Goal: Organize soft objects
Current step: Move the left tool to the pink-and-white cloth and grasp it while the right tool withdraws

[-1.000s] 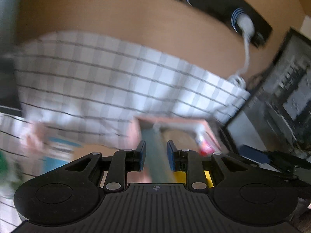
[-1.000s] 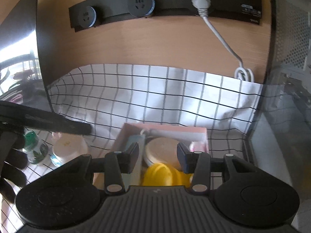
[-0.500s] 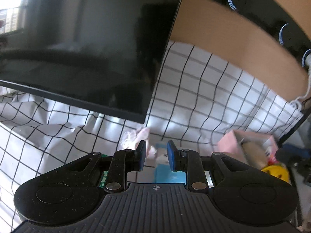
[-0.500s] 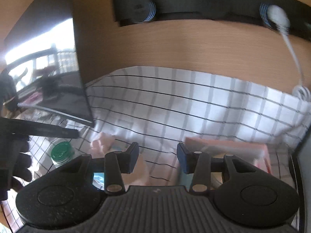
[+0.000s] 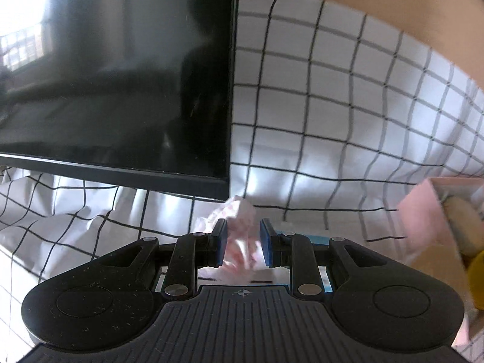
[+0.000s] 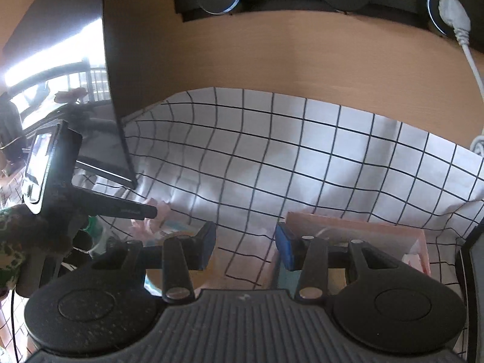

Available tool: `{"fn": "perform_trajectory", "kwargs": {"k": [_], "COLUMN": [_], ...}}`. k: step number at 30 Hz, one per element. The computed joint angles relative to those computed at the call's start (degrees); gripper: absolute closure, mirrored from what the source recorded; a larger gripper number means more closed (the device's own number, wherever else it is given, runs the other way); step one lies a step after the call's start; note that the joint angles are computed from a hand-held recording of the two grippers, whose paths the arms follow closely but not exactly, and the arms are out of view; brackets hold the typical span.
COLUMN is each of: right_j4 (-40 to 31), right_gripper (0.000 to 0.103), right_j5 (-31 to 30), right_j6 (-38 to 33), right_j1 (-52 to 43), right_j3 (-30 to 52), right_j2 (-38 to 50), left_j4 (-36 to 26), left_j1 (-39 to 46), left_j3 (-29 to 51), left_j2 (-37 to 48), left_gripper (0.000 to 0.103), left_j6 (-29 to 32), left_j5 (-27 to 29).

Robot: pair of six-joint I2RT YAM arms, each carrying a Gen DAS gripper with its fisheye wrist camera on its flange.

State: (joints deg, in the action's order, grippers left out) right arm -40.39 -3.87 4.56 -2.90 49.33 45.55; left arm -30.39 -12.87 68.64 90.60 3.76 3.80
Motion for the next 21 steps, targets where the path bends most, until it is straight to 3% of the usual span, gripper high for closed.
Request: {"fn": "perform_trajectory", "kwargs": {"k": [8, 12, 21], "right_j4": [1.1, 1.6, 0.7], "right_gripper": [0.06, 0.06, 0.06], "right_j5": [-3.5, -4.1, -2.8], "right_j6": [-1.3, -1.5, 0.2], "right_j1": [-3.5, -4.2, -2.1], "right_j3": [-0.8, -0.9, 0.1], "right_j2": [1.9, 2.6, 2.8], "left_j4": [-2.6, -4.9, -5.9], "left_j1": [-0.5, 0.2, -0.4], "left_j3": [4.0, 5.8, 5.9], "left_j2": [6.6, 8.7, 8.5], "left_gripper": [0.072, 0.065, 0.064], "left_j6": [1.3, 1.4, 3.3], "left_j5": [-4.4, -2.6, -3.5]}}
